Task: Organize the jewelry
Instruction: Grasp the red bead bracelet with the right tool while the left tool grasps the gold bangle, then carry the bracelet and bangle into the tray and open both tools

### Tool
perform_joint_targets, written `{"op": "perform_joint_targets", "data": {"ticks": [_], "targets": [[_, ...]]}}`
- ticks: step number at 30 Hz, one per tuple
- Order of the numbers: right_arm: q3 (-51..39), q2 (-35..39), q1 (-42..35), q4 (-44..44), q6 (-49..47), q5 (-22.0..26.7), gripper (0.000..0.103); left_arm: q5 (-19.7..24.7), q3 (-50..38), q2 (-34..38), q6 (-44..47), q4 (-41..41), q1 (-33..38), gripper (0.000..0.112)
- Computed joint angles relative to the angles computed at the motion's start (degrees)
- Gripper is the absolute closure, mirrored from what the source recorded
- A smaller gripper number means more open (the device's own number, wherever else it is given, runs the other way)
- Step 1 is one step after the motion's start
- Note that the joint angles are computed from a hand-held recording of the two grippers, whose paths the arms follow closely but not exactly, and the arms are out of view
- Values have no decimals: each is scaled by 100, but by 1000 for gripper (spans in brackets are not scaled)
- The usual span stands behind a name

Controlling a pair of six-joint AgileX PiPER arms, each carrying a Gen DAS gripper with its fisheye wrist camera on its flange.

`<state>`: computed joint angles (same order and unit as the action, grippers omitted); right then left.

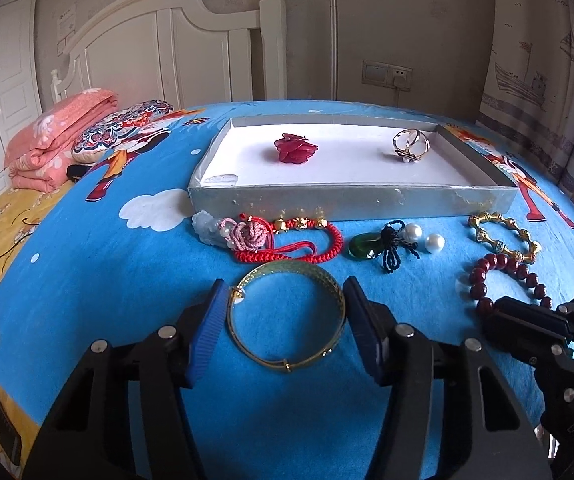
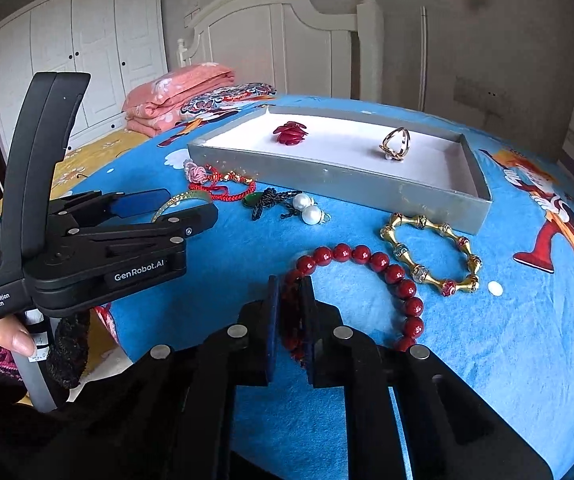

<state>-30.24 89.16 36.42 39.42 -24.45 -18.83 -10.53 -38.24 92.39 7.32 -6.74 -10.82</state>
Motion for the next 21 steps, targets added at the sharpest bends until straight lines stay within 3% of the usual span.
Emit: {"op": "perform_joint_targets", "data": {"ticks": [5,21], "targets": [[44,7,-1,13,82,-127,92,-80,163,-112,-144,154,-12,55],[219,-291,324,1122,-510,-709,92,-751,1048,-931,1465,-1715,-549,55]]}}
